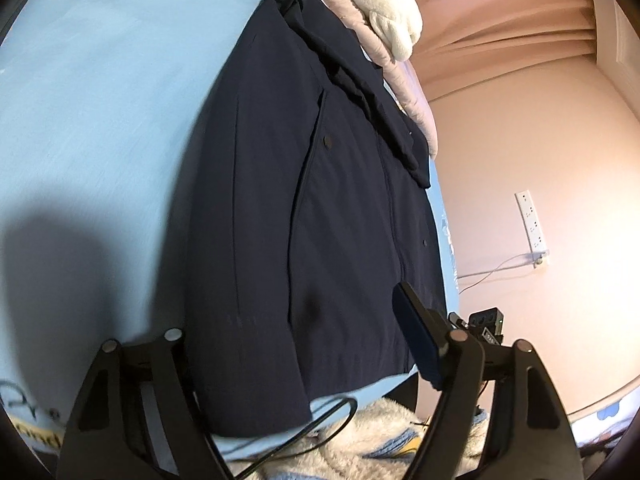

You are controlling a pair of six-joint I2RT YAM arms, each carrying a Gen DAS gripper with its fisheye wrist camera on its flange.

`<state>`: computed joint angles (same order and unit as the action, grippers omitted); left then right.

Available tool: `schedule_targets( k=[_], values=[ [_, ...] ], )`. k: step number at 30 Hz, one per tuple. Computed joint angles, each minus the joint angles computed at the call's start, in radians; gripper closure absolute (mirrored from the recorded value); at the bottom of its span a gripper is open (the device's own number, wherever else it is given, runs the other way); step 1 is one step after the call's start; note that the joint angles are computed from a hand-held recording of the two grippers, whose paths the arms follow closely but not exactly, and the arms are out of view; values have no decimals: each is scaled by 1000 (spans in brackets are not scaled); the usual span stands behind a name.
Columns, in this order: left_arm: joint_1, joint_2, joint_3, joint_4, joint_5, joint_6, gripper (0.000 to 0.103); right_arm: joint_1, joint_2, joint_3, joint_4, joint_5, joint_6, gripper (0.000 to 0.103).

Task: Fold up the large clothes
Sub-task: 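Grasp the jacket hem with the left tool while the right tool grasps the hem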

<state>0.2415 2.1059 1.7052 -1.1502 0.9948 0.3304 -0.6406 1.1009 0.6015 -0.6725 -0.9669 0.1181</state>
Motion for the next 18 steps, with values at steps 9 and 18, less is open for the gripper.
schedule_targets(
  k=[9,18],
  values=[
    [-26,24,8,121,-16,-152,55,61,-21,-48,188,27,155,46],
    [-12,43,-7,182,-15,-266,90,113,-78,-119,324,114,305,86]
  ],
)
